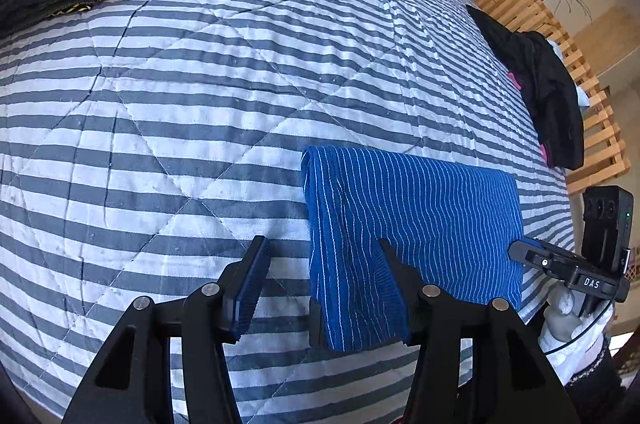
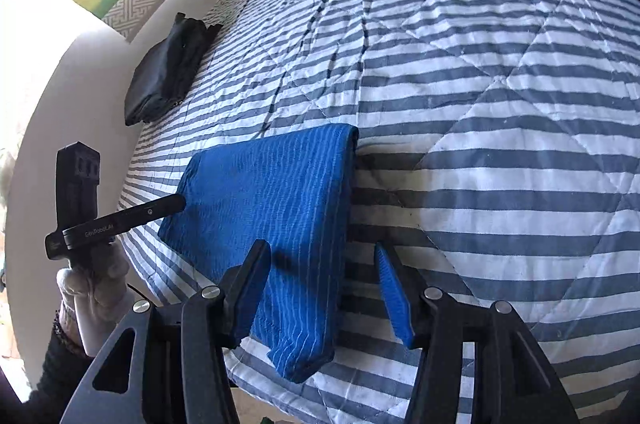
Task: Fold small clothes
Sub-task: 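Grasp the folded boxers with the left tool and lift them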
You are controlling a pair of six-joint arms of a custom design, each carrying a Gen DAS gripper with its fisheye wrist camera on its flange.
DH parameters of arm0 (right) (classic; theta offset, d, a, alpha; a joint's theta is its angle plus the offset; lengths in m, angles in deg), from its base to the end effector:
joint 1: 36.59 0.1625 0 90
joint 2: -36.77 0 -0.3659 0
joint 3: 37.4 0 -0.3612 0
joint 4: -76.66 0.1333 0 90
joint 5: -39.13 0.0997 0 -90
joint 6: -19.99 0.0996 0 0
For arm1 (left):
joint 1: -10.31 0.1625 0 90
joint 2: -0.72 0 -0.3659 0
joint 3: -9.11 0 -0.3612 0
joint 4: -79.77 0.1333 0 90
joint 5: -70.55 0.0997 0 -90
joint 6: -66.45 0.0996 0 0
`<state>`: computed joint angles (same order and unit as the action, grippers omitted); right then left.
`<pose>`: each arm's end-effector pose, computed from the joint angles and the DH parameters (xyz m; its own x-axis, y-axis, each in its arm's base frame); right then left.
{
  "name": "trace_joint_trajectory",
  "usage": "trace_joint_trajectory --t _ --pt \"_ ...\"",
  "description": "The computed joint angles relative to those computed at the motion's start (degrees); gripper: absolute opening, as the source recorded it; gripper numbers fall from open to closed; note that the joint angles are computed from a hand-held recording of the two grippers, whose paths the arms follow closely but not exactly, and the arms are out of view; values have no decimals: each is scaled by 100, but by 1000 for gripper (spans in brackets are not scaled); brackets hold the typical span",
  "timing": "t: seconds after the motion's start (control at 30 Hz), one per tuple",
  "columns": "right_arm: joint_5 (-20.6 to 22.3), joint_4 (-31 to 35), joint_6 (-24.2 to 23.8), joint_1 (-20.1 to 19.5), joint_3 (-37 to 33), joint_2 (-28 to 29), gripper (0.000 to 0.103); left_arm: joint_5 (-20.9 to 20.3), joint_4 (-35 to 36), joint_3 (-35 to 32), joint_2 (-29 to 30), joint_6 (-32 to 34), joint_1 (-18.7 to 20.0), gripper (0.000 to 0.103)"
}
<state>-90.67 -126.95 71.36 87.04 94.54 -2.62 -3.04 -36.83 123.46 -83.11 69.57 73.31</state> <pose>0.2724 -0.2839 -0.0017 -0.8826 0.4609 0.0922 0.2766 0.6679 -0.6910 -0.0575 -0.4684 0.2407 -0.8200 0.5004 -0.2777 0.4983 0.8630 0.0836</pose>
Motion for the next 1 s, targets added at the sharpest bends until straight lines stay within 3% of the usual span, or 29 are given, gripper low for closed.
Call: trace_joint_trajectory --t 0.1,0.13,0.2,0.27,0.43,0.77,1.0 --pt "120 -453 -112 -59 63 128 50 -15 -115 87 24 -20 27 55" --pt "145 -471 -128 -57 68 131 49 4 -132 110 19 8 14 50" --pt "251 -449 -191 -82 47 144 41 -22 -73 110 36 75 8 39" --pt "435 -468 -303 -140 13 193 25 -57 -42 117 79 110 -11 23" --pt "337 -256 -233 -90 -174 258 15 232 -247 393 -55 180 -295 12" --pt "-313 770 -118 548 -712 -25 12 174 -245 367 -657 366 -584 10" --pt "-523 1651 -828 798 -1839 -79 12 275 -6 -506 -856 618 -617 10"
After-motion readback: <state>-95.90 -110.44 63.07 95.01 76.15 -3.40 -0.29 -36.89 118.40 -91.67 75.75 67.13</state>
